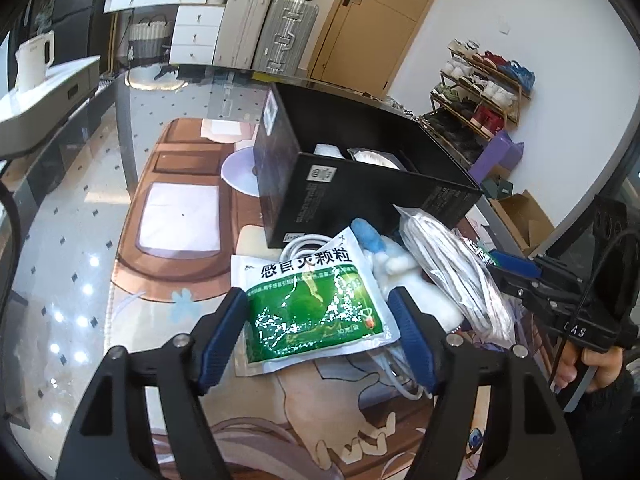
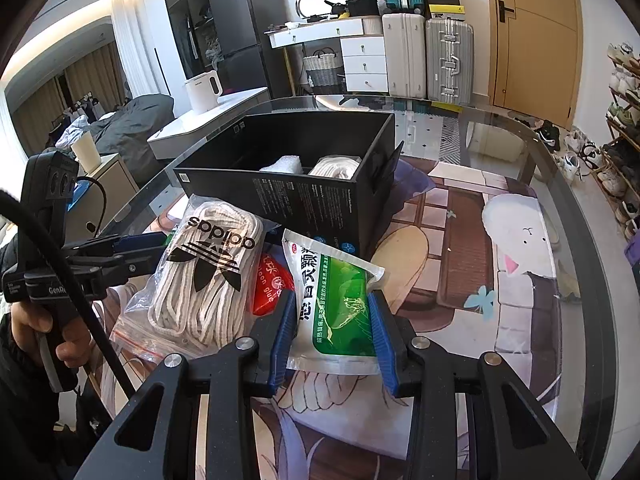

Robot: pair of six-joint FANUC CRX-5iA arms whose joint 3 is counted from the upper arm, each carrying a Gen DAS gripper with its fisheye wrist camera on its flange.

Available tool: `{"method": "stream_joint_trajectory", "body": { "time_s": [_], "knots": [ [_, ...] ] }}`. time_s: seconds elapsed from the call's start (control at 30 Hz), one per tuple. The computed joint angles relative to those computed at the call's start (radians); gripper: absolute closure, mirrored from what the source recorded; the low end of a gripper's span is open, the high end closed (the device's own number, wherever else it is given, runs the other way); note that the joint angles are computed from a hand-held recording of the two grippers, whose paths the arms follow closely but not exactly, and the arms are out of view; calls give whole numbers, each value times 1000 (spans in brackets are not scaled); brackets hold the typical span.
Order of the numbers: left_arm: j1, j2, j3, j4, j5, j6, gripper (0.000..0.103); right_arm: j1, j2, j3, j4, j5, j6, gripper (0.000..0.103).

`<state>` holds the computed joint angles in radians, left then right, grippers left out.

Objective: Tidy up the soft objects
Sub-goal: 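Grasp the green sachet with the left gripper while the right grasps another green sachet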

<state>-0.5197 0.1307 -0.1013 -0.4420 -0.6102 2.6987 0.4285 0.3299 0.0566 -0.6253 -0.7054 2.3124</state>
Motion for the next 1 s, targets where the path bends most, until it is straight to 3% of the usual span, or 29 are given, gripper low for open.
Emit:
{"method": "stream_joint_trajectory", "body": {
  "time_s": [0.23, 0.53, 1.0],
  "knots": [
    [0, -1, -1, -18, -10, 27, 33, 1, 4, 3, 5, 0, -3, 66],
    [-12, -7, -5, -43, 0, 37, 43, 2, 4, -1, 2, 3, 1, 66],
    [-77, -33, 31, -174, -110, 131, 47, -1, -21, -14, -15, 21, 28, 66]
  ]
}}
